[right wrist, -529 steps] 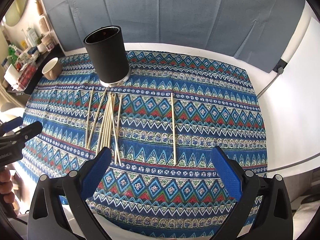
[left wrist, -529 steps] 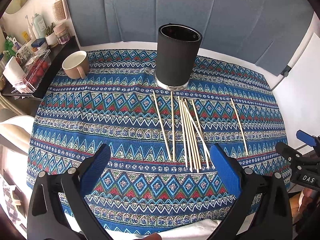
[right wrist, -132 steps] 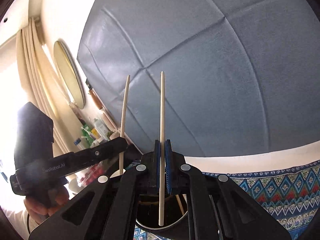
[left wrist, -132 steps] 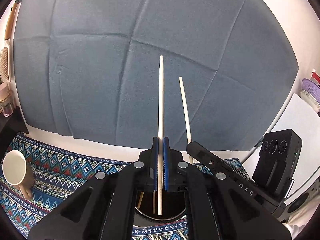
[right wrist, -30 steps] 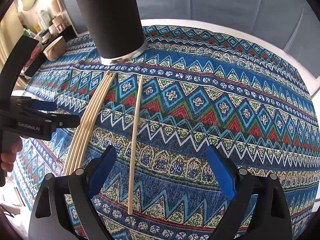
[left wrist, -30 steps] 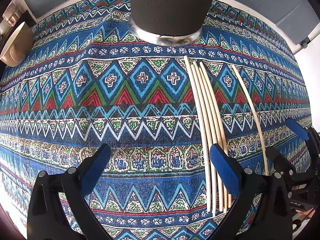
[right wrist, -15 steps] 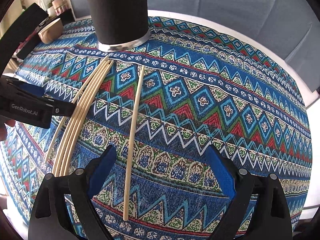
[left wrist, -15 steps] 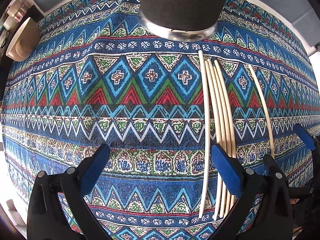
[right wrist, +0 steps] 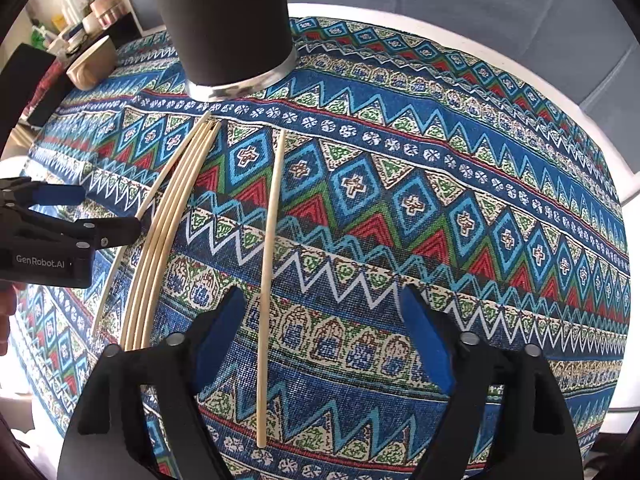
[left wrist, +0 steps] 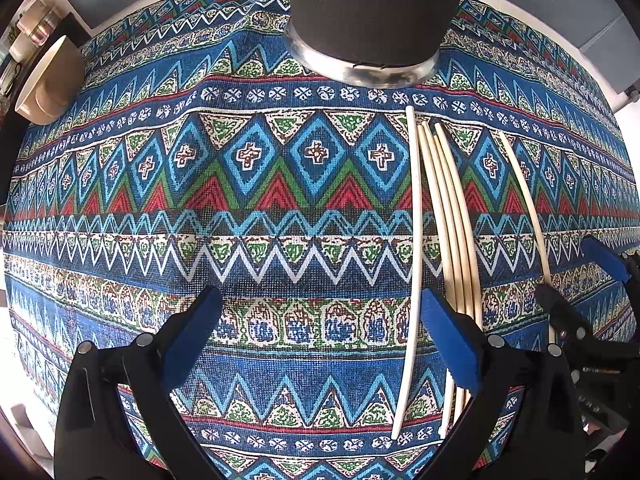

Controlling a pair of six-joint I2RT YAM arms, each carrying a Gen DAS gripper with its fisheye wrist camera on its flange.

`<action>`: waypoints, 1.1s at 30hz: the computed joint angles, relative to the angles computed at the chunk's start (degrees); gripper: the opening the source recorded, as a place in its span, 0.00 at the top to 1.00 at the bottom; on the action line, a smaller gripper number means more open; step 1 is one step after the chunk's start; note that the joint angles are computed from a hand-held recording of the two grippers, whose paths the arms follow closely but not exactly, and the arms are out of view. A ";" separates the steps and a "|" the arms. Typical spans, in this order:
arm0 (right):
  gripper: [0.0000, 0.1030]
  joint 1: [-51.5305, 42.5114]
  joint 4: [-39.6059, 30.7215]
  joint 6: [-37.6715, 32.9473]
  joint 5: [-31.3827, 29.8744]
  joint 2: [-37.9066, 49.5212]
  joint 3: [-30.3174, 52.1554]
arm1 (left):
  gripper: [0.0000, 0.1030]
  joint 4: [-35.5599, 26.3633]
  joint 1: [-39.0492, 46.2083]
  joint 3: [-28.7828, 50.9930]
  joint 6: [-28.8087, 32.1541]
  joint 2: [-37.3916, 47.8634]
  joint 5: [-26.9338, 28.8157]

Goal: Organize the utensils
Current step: 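Move the left tool back to the remaining sticks while the right tool returns too, then close the left gripper on one wooden stick while the right gripper grasps another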

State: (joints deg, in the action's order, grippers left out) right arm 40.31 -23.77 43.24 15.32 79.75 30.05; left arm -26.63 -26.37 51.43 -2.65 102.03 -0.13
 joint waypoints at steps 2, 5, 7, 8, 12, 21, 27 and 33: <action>0.70 -1.37 -0.98 -0.08 0.06 -2.82 -1.28 | 0.15 0.48 0.99 -1.05 1.67 -1.08 0.22; 0.91 -4.86 -0.93 -2.58 -1.52 -6.64 -3.74 | 0.29 1.39 3.44 -2.82 4.37 -3.30 0.92; 0.94 -6.48 -0.40 -3.07 -2.52 -8.44 -5.07 | 0.44 1.43 5.76 -3.61 6.47 -4.70 1.52; 0.95 -6.84 -0.35 -3.19 -2.56 -9.08 -5.58 | 0.57 1.14 7.20 -3.64 7.69 -5.18 2.02; 0.95 -6.41 -0.44 -2.97 -1.68 -9.21 -5.94 | 0.87 -0.12 13.52 -2.72 12.30 -5.15 4.76; 0.95 -15.55 1.34 -2.15 -11.35 -17.06 -10.43 | 0.95 -0.51 22.86 -4.64 15.62 -6.95 8.03; 0.95 -20.81 -0.88 -0.72 -16.40 -23.73 -12.12 | 0.96 -5.21 33.12 -3.47 23.38 -8.20 11.11; 0.95 -25.82 -4.86 -2.23 -20.26 -31.56 -10.91 | 0.96 -12.97 39.45 4.50 28.75 -7.79 14.24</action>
State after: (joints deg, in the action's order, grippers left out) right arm 14.49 -28.63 41.01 -4.95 48.19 19.14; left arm -39.60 13.08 55.92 26.11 94.24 14.10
